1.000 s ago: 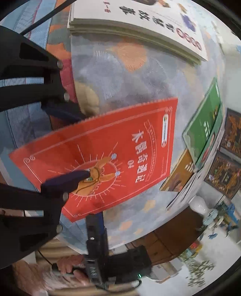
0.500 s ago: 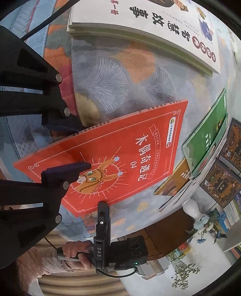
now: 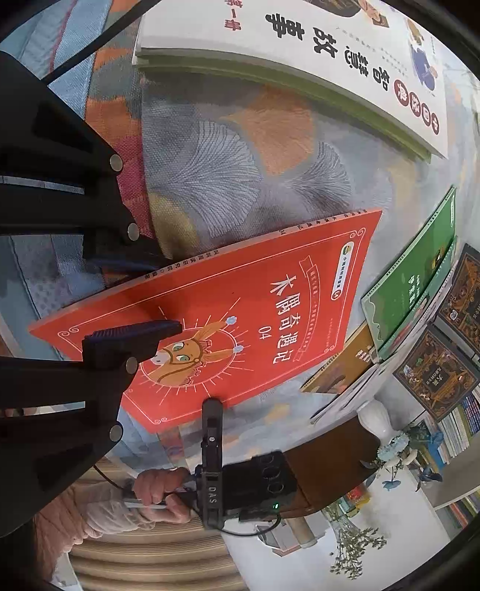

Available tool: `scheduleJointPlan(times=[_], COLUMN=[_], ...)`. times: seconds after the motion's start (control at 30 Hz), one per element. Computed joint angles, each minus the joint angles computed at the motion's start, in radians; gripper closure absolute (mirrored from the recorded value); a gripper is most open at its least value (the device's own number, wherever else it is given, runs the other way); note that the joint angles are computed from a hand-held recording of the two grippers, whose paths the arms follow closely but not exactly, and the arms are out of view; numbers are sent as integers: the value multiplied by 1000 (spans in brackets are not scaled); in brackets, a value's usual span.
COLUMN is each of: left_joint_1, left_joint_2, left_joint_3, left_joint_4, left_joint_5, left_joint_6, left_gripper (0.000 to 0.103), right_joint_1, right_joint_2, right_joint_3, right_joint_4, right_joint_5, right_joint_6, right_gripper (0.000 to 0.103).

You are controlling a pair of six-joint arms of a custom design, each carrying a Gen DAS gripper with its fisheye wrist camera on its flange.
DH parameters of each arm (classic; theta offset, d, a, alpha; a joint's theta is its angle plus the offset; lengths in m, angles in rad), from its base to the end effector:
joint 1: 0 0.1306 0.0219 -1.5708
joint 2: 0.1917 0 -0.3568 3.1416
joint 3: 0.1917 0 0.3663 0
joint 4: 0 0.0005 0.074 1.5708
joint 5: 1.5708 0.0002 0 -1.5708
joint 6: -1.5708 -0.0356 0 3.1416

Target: Organize books

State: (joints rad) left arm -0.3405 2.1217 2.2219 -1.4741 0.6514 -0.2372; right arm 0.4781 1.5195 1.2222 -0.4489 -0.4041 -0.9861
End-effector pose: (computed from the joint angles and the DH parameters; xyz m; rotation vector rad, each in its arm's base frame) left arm 0.6029 -0.2370 0.3297 0.8953 2.6819 -0.9675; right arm 0.4380 0.2422 0.3040 0.4199 2.5271 1.1347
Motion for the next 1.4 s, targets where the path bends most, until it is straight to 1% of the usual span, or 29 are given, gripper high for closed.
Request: scheduleJointPlan(times=[0.03, 0.1, 0.17, 0.23, 0.27, 0.33, 0.43, 0.5, 0.6, 0.73, 0.9, 0.97, 1.1, 1.23, 1.3, 1.4], left_joint_1=[-5, -19, -34, -47, -54, -56, -47, -38, -29, -22, -13, -11, 5, 32, 48, 68], left_joint_2=[-7, -22, -32, -44, -58, -73, -78, -76, -85, -107, -120, -117, -96, -87, -68, -14], left_joint_3=[-5, -14, -15, -21, -35, -53, -52, -35, -35, -54, -53, -40, 23, 83, 138, 257], left_joint_4=[6, 13, 9, 11, 25, 42, 40, 15, 10, 26, 32, 34, 36, 50, 37, 1], left_joint_5=[-20, -70, -117, -168, -198, -217, -207, -188, -174, -177, -169, -168, -168, -156, -148, -151], left_joint_6=[5, -1, -17, -28, -34, -40, -42, -67, -77, -87, -102, -104, -97, -98, -108, -116], left_gripper=[78, 75, 74, 73, 73, 73, 73, 72, 71, 71, 70, 70, 69, 69, 69, 69], right_joint_1=[13, 42, 63, 80, 88, 106, 134, 151, 168, 191, 204, 209, 215, 214, 212, 213], right_joint_2=[3, 18, 22, 18, 15, 10, -6, -10, -10, 13, 33, 52, 105, 138, 173, 236], right_joint_3=[22, 84, 123, 137, 143, 154, 168, 183, 201, 256, 297, 333, 437, 508, 567, 674], right_joint_4=[-35, -137, -202, -225, -235, -254, -273, -293, -307, -349, -366, -379, -419, -406, -410, -441], right_joint_5=[33, 103, 147, 167, 176, 201, 245, 273, 297, 347, 384, 403, 450, 477, 486, 504], right_joint_6=[9, 40, 56, 61, 67, 76, 99, 115, 127, 159, 167, 176, 225, 270, 295, 340], right_gripper=[91, 90, 90, 90, 90, 90, 90, 90, 90, 90, 90, 90, 90, 90, 90, 90])
